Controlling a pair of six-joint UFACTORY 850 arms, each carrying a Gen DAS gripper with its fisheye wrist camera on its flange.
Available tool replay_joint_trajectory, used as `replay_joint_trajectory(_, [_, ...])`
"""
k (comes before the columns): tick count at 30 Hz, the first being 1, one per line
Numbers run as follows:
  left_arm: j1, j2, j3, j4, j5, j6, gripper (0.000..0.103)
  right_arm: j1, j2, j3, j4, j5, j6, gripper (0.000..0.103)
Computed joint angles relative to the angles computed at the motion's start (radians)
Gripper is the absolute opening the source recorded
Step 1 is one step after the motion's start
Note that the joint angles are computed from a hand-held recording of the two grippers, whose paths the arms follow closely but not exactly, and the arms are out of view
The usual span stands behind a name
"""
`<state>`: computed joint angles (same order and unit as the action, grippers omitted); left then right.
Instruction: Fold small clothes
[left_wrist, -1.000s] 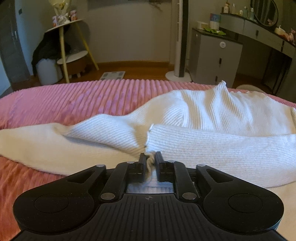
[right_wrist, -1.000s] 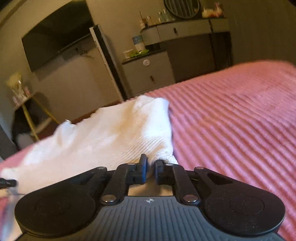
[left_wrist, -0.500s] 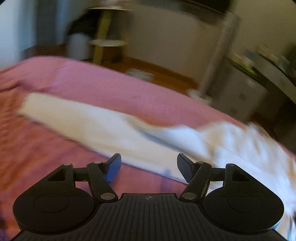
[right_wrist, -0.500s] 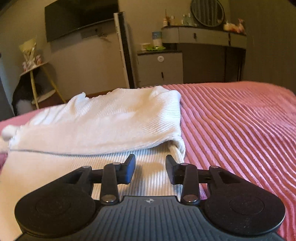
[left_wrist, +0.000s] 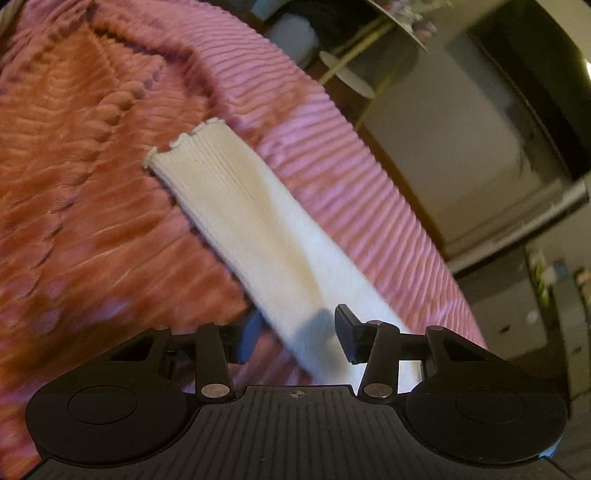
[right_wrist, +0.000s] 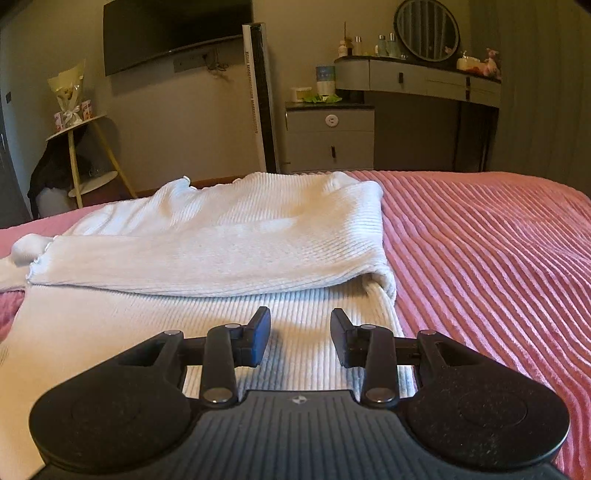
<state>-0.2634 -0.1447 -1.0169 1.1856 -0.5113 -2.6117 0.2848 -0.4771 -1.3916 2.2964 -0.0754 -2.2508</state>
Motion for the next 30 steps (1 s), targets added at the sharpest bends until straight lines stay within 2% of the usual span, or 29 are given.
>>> replay_joint_trajectory(1, [0.005, 0.002, 0.004, 0.014, -0.001, -0.038, 0.039, 0.002, 0.001, 0.002, 0.032, 0.000, -0.036, 0.035])
replay_joint_trajectory(2, [0.008, -0.001, -0.001, -0.003, -0.016, -0.033, 0.020, 0.003, 0.000, 0.001, 0.022, 0.001, -0.029, 0.035])
replay_joint_trajectory(3, [0.009, -0.005, -0.012, -0.040, -0.031, 0.006, 0.009, 0.003, 0.000, 0.001, 0.013, 0.002, -0.022, 0.035])
replay_joint_trajectory(6, [-0.016, -0.019, -0.058, -0.077, -0.121, 0.138, 0.008, 0.001, 0.002, 0.004, 0.031, 0.000, -0.044, 0.035])
replay_joint_trajectory(7, [-0.040, -0.030, -0.086, -0.059, -0.178, 0.187, 0.008, -0.001, 0.002, 0.004, 0.028, -0.003, -0.032, 0.035])
replay_joint_trajectory(10, [-0.121, -0.084, -0.203, -0.003, -0.334, 0.390, 0.008, -0.007, 0.000, 0.003, -0.134, -0.012, 0.148, 0.034])
replay_joint_trajectory(12, [-0.181, -0.128, -0.294, 0.062, -0.385, 0.506, 0.008, -0.010, 0.003, 0.008, -0.148, -0.020, 0.168, 0.034])
replay_joint_trajectory(13, [-0.209, -0.152, -0.341, 0.092, -0.396, 0.553, 0.008, -0.012, 0.005, 0.012, -0.149, -0.024, 0.176, 0.034])
replay_joint_trajectory(15, [-0.258, -0.208, -0.436, 0.125, -0.391, 0.633, 0.008, -0.018, 0.007, 0.013, -0.263, -0.034, 0.308, 0.034])
replay_joint_trajectory(17, [-0.305, -0.274, -0.540, 0.134, -0.345, 0.702, 0.008, -0.024, 0.012, 0.016, -0.319, -0.055, 0.381, 0.034])
replay_joint_trajectory(18, [-0.325, -0.312, -0.593, 0.121, -0.317, 0.747, 0.008, -0.027, 0.015, 0.017, -0.337, -0.065, 0.403, 0.034])
replay_joint_trajectory(21, [-0.380, -0.459, -0.775, 0.035, -0.310, 0.909, 0.009, -0.039, 0.020, 0.021, -0.424, -0.103, 0.502, 0.034])
replay_joint_trajectory(24, [-0.416, -0.619, -0.978, -0.118, -0.356, 1.115, 0.026, -0.050, 0.020, 0.022, -0.527, -0.135, 0.618, 0.034])
replay_joint_trajectory(25, [-0.428, -0.655, -1.022, -0.143, -0.373, 1.152, 0.054, -0.054, 0.019, 0.021, -0.554, -0.144, 0.651, 0.034])
replay_joint_trajectory(26, [-0.440, -0.678, -1.053, -0.164, -0.395, 1.157, 0.078, -0.057, 0.017, 0.020, -0.571, -0.155, 0.673, 0.034])
replay_joint_trajectory(27, [-0.451, -0.679, -1.053, -0.165, -0.401, 1.121, 0.082, -0.059, 0.016, 0.018, -0.586, -0.161, 0.691, 0.034])
replay_joint_trajectory(30, [-0.477, -0.597, -0.927, -0.104, -0.363, 0.891, 0.086, -0.062, 0.012, 0.016, -0.568, -0.178, 0.682, 0.034])
